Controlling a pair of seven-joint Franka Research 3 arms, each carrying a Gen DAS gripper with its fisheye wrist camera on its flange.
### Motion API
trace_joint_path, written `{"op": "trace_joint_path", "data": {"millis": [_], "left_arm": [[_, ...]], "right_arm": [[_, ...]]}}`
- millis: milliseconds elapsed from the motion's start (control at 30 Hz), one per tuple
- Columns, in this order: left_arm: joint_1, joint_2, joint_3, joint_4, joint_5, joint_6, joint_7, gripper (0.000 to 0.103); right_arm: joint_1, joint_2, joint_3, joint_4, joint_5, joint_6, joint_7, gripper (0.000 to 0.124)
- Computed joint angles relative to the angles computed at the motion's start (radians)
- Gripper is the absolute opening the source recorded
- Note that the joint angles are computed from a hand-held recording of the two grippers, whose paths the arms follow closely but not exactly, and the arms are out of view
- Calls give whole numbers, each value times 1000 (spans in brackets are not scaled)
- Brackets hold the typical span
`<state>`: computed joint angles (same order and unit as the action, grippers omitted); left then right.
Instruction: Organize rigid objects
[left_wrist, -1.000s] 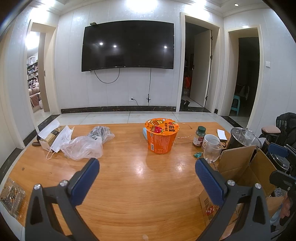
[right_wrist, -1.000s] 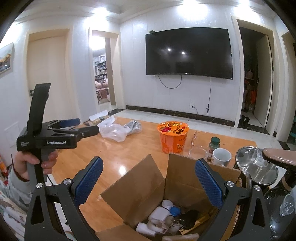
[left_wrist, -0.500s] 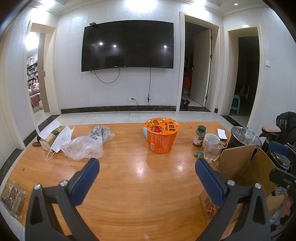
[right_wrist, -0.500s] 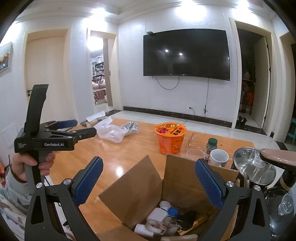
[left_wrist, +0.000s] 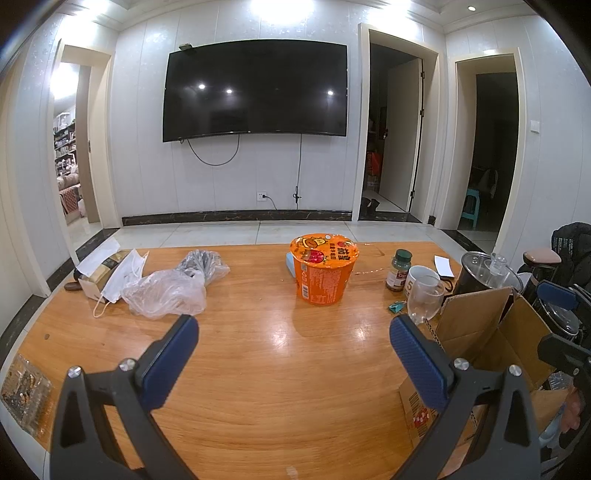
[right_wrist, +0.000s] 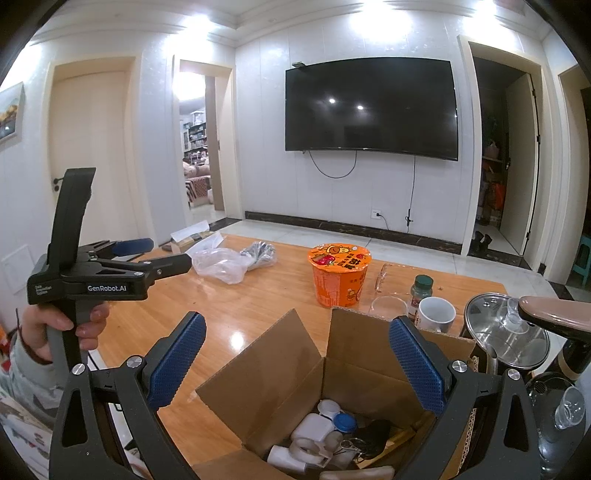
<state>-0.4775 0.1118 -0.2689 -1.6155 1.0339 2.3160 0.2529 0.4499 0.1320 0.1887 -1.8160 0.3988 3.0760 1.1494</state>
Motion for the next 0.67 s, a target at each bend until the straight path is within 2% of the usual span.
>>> {"op": "trace_joint_path", "data": {"millis": [667], "left_arm": [[2,-2,0,-6,-4,5,-5,102]], "right_arm": [[8,0,-12,0,-35,-3,37,100]]}}
